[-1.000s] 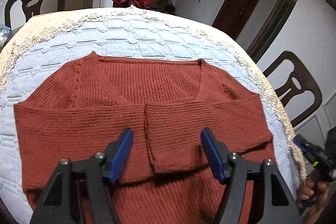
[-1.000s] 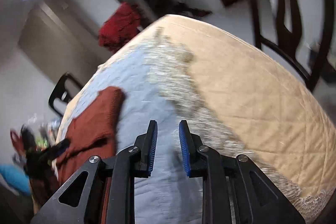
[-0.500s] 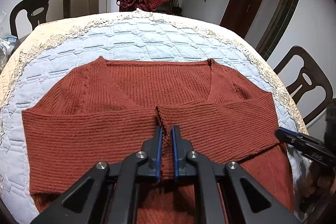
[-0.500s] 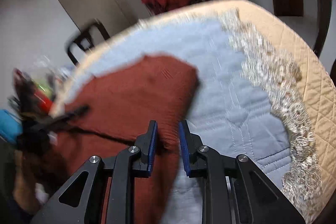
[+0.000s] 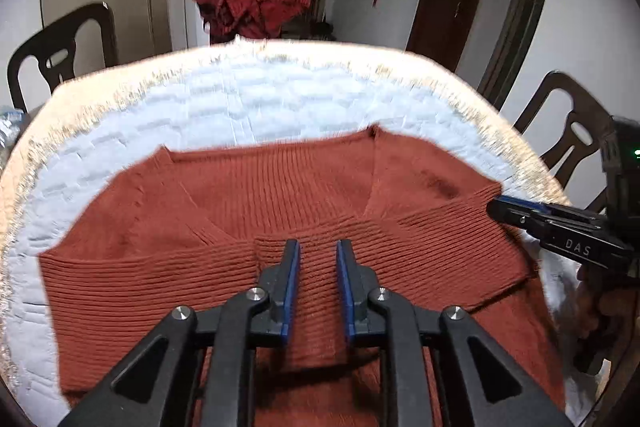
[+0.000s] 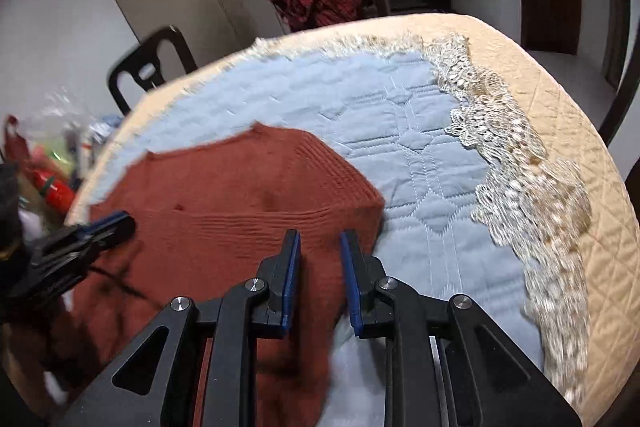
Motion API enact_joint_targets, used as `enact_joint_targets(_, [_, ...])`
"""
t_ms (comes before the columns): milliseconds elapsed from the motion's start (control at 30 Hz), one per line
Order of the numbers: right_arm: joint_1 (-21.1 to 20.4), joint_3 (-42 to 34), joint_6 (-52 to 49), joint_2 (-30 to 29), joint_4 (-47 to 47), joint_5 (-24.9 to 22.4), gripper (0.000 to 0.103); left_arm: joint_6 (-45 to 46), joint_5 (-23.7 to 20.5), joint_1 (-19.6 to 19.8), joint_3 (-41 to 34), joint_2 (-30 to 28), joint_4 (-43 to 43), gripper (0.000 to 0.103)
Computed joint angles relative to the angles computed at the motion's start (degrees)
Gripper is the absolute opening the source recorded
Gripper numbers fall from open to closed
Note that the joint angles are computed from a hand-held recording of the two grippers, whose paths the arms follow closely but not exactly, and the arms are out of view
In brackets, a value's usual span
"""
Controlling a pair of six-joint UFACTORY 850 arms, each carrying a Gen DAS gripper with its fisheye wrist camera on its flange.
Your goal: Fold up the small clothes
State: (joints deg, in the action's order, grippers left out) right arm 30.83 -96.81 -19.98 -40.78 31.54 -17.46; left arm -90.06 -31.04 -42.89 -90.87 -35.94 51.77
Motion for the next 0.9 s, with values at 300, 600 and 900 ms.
enact_joint_targets(300, [1.0,4.9,-0.4,3.9,-2.1,2.7,0.021,-1.0,-0.7,-0.7,1.5,1.3,0.5,0.022])
enact_joint_targets(600, [2.7,9.3,10.3,6.5,-15.0,2.8,0.021,-3.5,-3.1,-2.6,4.5,3.2,1.3,0.042])
enact_joint_targets(900, [3.5,17.8,-8.7,14.2,4.1,5.7,0.021,-10.1,-4.8,-5.4,10.7,8.8,6.1,0.054])
